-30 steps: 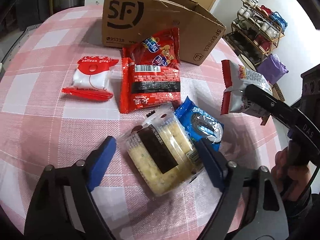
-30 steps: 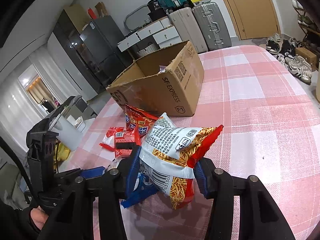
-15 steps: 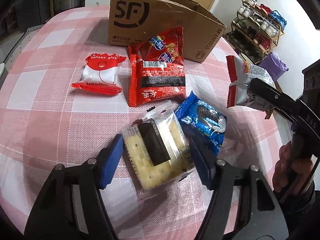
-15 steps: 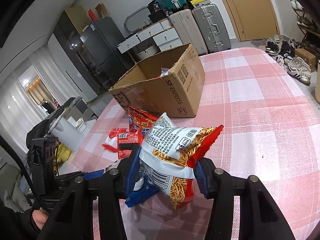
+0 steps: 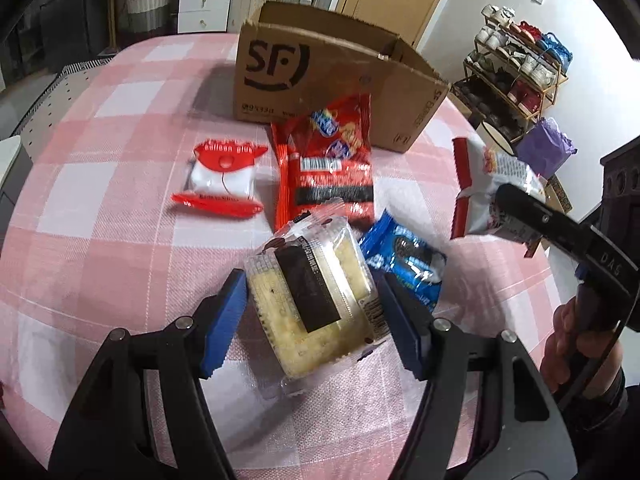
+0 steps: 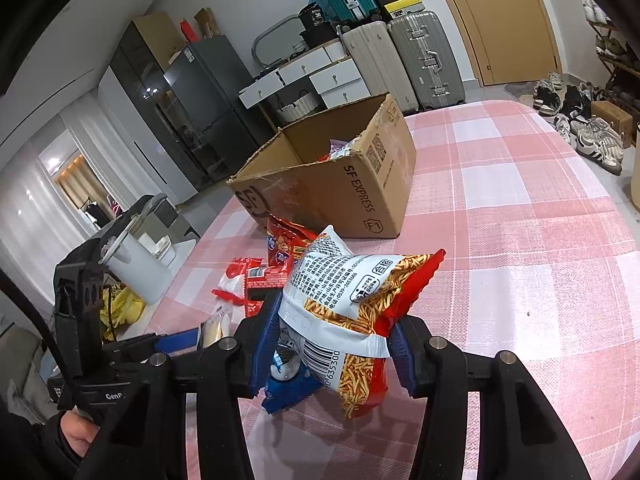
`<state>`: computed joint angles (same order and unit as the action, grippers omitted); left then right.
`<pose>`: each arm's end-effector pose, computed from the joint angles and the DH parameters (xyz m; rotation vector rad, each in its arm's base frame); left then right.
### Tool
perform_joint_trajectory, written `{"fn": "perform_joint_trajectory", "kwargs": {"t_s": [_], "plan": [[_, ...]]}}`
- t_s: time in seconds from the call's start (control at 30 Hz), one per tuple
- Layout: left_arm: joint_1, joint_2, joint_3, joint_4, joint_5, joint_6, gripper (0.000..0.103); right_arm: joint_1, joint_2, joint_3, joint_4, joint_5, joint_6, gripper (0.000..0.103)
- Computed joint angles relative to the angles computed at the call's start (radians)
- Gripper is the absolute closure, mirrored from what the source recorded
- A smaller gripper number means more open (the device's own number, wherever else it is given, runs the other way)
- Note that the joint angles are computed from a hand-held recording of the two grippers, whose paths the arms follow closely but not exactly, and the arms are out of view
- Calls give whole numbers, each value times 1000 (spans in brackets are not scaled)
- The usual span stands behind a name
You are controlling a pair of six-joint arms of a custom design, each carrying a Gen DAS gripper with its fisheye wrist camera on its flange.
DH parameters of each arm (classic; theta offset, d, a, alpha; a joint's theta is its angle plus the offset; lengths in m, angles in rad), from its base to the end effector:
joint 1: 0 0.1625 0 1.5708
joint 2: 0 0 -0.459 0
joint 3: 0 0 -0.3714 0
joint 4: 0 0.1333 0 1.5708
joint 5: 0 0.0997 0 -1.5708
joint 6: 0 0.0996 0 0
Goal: Organize snacks
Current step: 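Carry the noodle bag and cracker packet over the open cardboard box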
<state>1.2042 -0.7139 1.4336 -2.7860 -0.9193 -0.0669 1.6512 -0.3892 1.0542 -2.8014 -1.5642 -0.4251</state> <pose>-0.0886 -0.7711 0.1960 0.1618 2.5007 -0.7982 0.2022 -0.8410 0.0768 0.7364 -2.8399 0.8415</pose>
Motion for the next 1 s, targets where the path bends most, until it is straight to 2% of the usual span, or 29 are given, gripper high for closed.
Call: {"fn": "perform_joint_trajectory", "kwargs": {"t_s": [0.33, 0.57, 0.73, 1.0], "plan": [[-18, -30, -12, -36, 4, 23, 38, 19, -14, 8, -4, 22, -17, 53], [-40, -29, -77, -51, 11, 69, 38, 39, -12, -22, 10, 50, -28, 53], [-53, -19, -142, -42, 12, 100, 38, 55, 6, -85, 41, 55, -21, 53], [-69, 9, -283, 13, 22, 150, 38, 90, 56, -251, 115, 53, -53, 53]]}}
